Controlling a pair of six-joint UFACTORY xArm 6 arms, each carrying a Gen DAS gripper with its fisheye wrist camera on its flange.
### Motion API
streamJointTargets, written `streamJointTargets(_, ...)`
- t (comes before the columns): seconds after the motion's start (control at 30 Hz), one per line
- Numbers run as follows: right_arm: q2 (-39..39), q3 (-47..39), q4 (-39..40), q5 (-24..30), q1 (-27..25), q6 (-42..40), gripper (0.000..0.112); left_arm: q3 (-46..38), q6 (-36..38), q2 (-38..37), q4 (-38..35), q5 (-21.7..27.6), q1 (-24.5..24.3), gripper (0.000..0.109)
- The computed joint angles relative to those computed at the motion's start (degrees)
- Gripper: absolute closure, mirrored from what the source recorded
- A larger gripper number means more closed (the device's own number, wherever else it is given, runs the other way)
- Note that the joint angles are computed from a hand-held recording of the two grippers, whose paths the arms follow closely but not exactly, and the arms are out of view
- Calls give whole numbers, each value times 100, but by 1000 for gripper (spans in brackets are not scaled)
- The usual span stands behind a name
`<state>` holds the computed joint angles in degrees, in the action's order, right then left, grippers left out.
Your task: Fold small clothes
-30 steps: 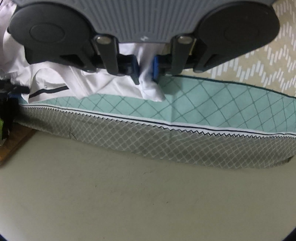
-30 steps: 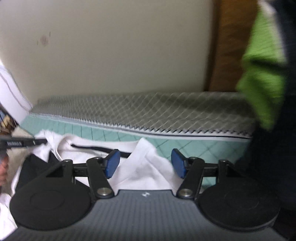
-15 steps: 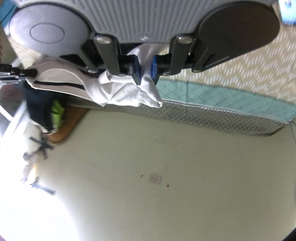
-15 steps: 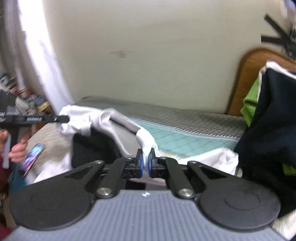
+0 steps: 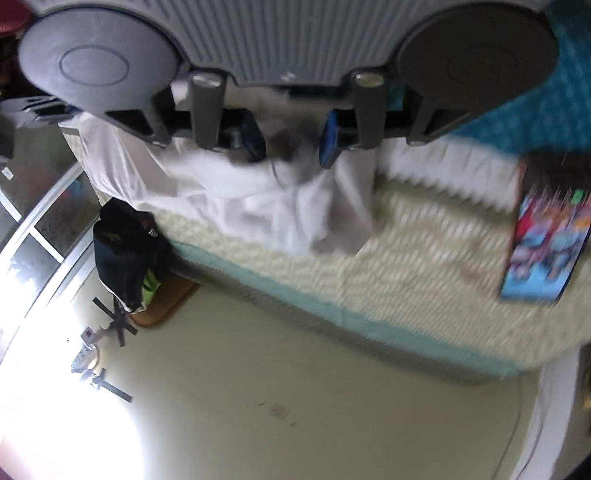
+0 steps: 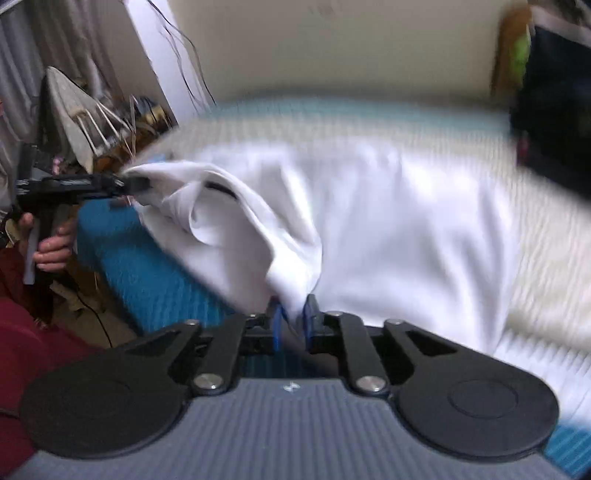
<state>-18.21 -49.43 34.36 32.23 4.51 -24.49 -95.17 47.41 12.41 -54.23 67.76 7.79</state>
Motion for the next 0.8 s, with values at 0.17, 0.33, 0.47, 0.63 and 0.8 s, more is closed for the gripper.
streamJointTargets(0.17,-451,36,921,-42,-130,-544,81,45,290,-178,-595,-203,369,65)
streamJointTargets(0.33,-27,-542,2281,-818,181,-1480,66,-395,289,97,-843,-355,19,65)
streamJointTargets(0.47,878,-1108,2016,-1781,700,-1361,67,-1009,-267,667,164,-702,-614,65)
streamJointTargets(0.63,1471,-1259,1077,-1873,760,-678,69,-2121,-885,1463,1145,-23,-862,67)
streamJointTargets(0.8,910,-512,1862,-1049,461,-999,91,-2506,-866,1769,1542,-10,-1028,101)
